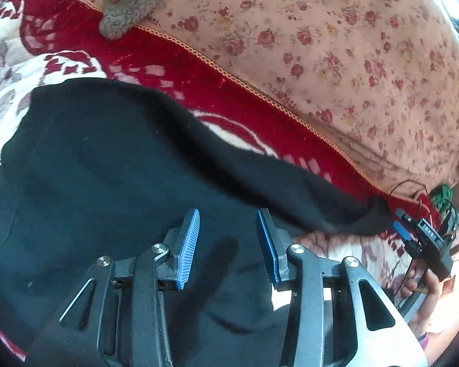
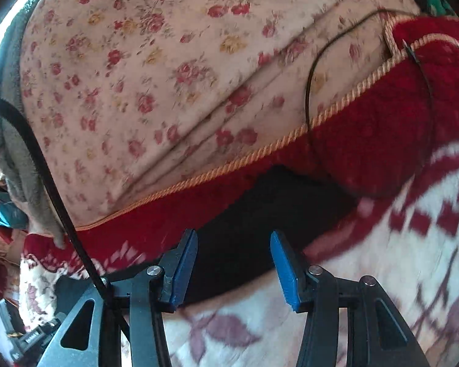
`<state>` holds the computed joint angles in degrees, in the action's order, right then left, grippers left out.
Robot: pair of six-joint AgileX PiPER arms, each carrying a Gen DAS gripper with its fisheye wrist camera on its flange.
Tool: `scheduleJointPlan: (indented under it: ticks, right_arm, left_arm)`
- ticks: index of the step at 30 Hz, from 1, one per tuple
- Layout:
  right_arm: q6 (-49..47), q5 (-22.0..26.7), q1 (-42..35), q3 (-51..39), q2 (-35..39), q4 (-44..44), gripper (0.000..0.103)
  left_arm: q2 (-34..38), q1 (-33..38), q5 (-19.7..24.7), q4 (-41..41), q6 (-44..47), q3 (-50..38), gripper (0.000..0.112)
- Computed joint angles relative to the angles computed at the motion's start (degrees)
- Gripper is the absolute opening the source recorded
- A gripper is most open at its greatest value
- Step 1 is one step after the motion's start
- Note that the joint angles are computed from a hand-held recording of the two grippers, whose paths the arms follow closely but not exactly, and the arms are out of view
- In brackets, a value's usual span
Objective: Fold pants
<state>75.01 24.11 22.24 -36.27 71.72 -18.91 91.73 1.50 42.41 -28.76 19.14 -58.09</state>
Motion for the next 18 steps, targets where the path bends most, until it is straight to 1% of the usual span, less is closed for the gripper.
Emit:
scheduleJointPlan:
  ticks: [2,6,8,13,15,16,17,18]
  right_arm:
    - [-5.38,0.99,-3.63,-1.81,1.30,0.81,0.048]
    - [-21.29,3.32,-10.71,-6.69,6.00,6.58,0.050]
    - [-28.09,4.01,-13.01,-8.96,9.08,9.71,0.050]
    - [-39.53,5.02,-14.88,-13.50,16.89,14.63,0.050]
    - [-41.95,5.81,-14.93,-14.78,19.67,15.16,0.050]
    - [-44.50,5.29,-15.40,-14.69,20.43,17.26,0.050]
    - [-47.63,4.08,-15.62,-14.16,21.20,19.93,0.041]
    - [-48.47,3.52,-15.38,-13.75,21.46,20.39,0.028]
  left_arm:
    - [2.00,-0.49,0.00,-0.13,-0.80,-1.80,0.037]
    - [5.52,-0.39,1.11,-1.98,-0.91,-4.31,0.037]
    - [6.80,-0.19,1.31,-3.00,-0.50,-4.99,0.037]
    - [8.81,-0.09,1.24,-3.19,-0.33,-6.47,0.037]
    - [9.52,-0.17,1.22,-3.14,-0.67,-7.12,0.041]
    - [9.93,-0.27,1.04,-3.74,-0.49,-7.30,0.046]
    - [10.23,-0.44,0.73,-4.14,-0.37,-7.37,0.049]
    - [10.40,-0.88,-0.09,-4.09,-0.60,-7.29,0.049]
